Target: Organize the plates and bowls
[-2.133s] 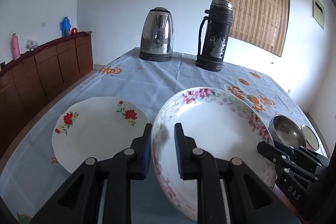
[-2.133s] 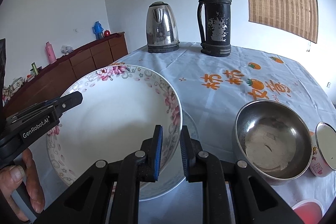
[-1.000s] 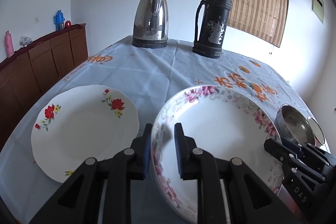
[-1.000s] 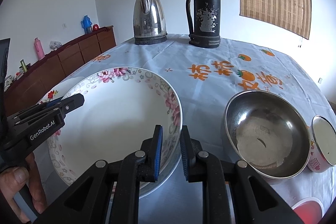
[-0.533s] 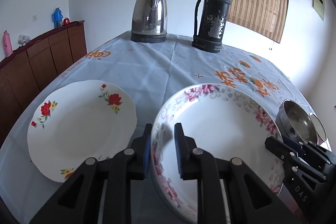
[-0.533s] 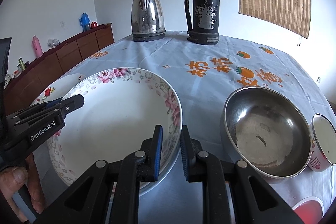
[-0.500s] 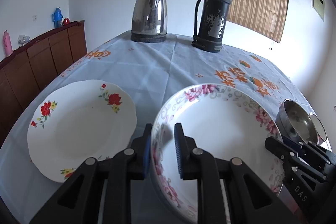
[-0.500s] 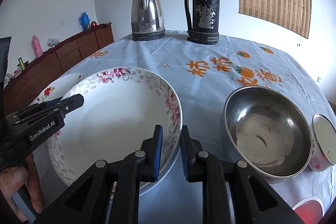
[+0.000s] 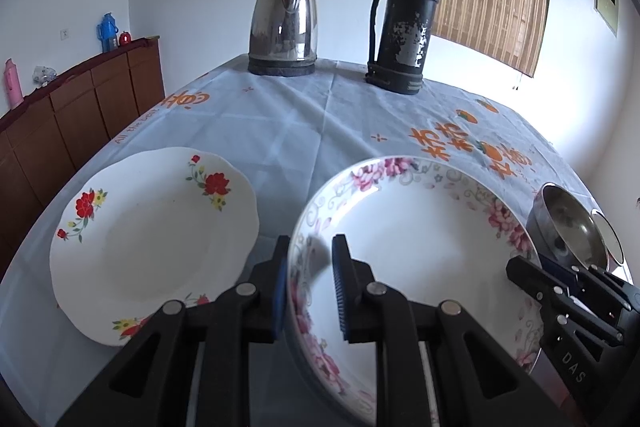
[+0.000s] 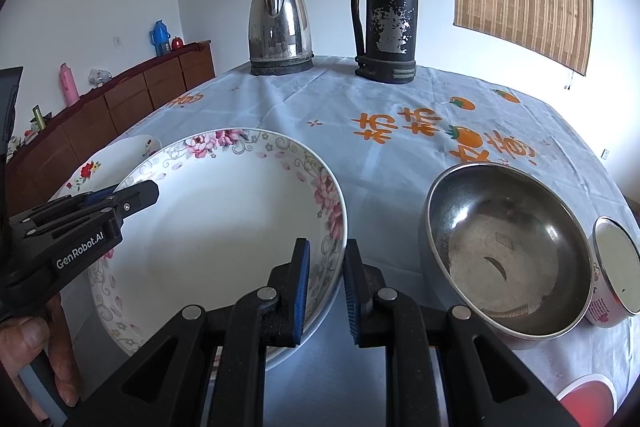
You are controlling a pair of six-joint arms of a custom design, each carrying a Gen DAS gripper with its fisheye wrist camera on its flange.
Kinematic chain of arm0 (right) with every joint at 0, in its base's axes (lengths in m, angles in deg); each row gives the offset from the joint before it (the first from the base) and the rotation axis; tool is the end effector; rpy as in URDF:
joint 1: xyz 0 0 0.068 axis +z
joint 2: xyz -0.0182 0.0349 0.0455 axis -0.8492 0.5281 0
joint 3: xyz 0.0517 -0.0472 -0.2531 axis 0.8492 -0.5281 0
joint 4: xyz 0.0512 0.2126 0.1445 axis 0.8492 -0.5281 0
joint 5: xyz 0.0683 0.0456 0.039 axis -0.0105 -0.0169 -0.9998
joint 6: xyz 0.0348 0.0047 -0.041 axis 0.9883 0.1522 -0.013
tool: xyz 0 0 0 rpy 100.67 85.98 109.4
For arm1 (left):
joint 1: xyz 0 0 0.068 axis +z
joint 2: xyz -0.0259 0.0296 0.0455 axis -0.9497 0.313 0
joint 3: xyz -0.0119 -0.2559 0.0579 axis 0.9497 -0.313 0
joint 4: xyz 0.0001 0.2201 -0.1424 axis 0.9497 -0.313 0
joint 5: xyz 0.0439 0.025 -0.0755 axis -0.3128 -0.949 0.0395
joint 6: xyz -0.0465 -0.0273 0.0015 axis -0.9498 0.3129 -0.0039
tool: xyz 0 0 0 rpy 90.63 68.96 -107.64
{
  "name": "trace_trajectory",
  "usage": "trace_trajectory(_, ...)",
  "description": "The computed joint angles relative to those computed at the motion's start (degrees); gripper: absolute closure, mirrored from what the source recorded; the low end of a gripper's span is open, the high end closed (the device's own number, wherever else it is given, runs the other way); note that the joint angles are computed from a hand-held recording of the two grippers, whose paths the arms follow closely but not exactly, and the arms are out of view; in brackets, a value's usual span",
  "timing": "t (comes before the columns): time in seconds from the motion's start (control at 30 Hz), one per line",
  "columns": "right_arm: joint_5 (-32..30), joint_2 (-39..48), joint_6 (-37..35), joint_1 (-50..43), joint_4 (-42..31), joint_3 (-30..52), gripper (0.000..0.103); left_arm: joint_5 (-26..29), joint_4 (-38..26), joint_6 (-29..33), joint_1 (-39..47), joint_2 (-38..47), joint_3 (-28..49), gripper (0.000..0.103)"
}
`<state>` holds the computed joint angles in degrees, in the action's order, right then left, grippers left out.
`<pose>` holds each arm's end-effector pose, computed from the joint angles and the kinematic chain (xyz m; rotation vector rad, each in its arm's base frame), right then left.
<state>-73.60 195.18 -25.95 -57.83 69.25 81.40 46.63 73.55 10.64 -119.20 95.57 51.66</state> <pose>0.2215 0.0157 0.0300 -0.6233 2.2156 0.3153 0.1528 -0.1303 0.0171 -0.4762 2.2266 0.0800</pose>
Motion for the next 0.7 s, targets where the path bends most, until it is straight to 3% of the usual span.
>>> trace_trajectory(0.7, 1.1, 0.7, -0.74, 0.09, 0.7, -0.04, 0.085, -2.5, -6.43, -1.21, -2.3, 0.84, 2.82, 0.086)
